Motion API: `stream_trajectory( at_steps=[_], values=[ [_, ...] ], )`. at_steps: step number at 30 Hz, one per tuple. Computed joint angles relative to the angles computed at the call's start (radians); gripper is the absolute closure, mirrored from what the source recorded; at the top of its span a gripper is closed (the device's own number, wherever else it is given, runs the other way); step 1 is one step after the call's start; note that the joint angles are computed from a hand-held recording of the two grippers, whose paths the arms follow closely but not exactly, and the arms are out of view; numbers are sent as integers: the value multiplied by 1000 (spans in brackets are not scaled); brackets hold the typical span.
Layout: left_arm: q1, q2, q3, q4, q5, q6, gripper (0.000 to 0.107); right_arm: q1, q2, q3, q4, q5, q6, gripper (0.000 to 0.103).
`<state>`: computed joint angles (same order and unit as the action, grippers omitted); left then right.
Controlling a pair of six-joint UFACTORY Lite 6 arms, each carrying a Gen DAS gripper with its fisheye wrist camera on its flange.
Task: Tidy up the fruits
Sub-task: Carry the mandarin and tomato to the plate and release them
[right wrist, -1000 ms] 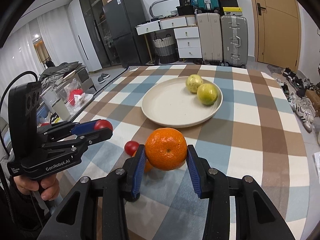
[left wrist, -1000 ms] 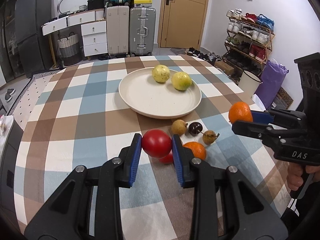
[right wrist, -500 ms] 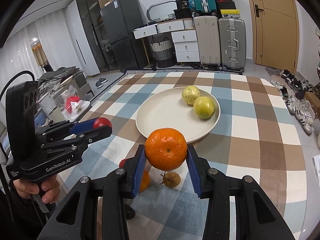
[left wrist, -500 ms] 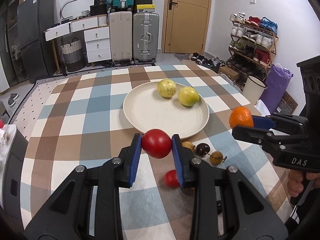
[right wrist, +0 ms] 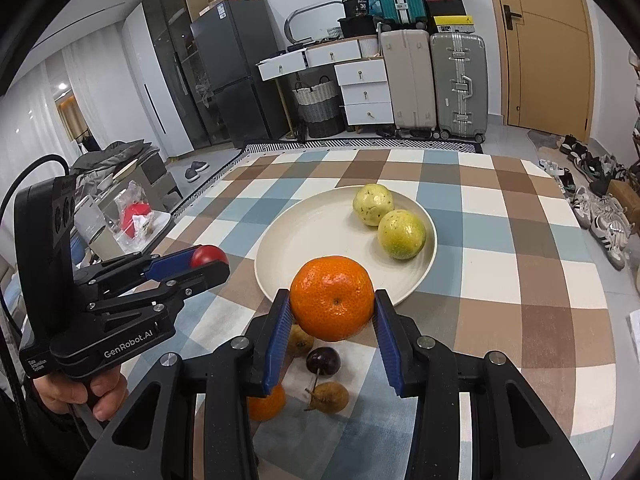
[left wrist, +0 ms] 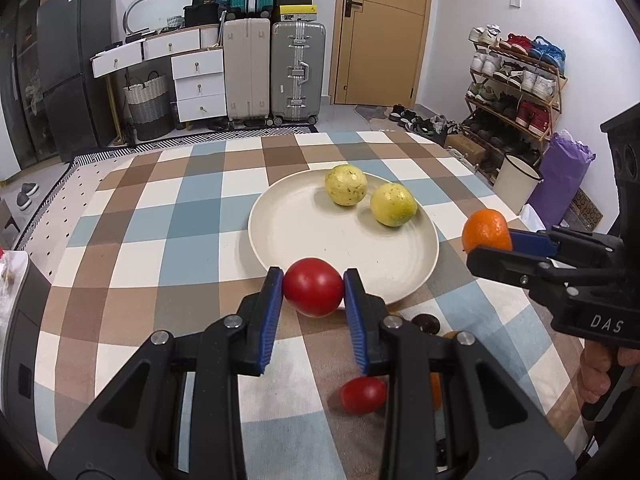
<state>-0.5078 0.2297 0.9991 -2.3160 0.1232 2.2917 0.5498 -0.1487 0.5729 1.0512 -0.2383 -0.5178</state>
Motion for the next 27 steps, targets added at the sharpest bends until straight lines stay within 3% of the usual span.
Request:
stream_trajectory(
  at_steps=[9, 11, 20, 24, 27],
  values=[
    [3, 125, 125, 65, -6, -66, 79, -85, 137, 75, -397, 19, 373, 62],
    [7, 164, 165, 147, -1, -149, 79, -100, 171, 95, -467, 19, 440, 62],
    [1, 298, 297, 237, -7, -237, 79, -145, 302, 179, -626, 9, 596, 62],
    [-2, 353, 354, 430, -11, -435, 79, -170, 354, 213, -715, 8, 685, 62],
    [-8, 376, 378, 397, -22, -401, 79, -184, 390, 238, -778, 6, 745, 62]
  ],
)
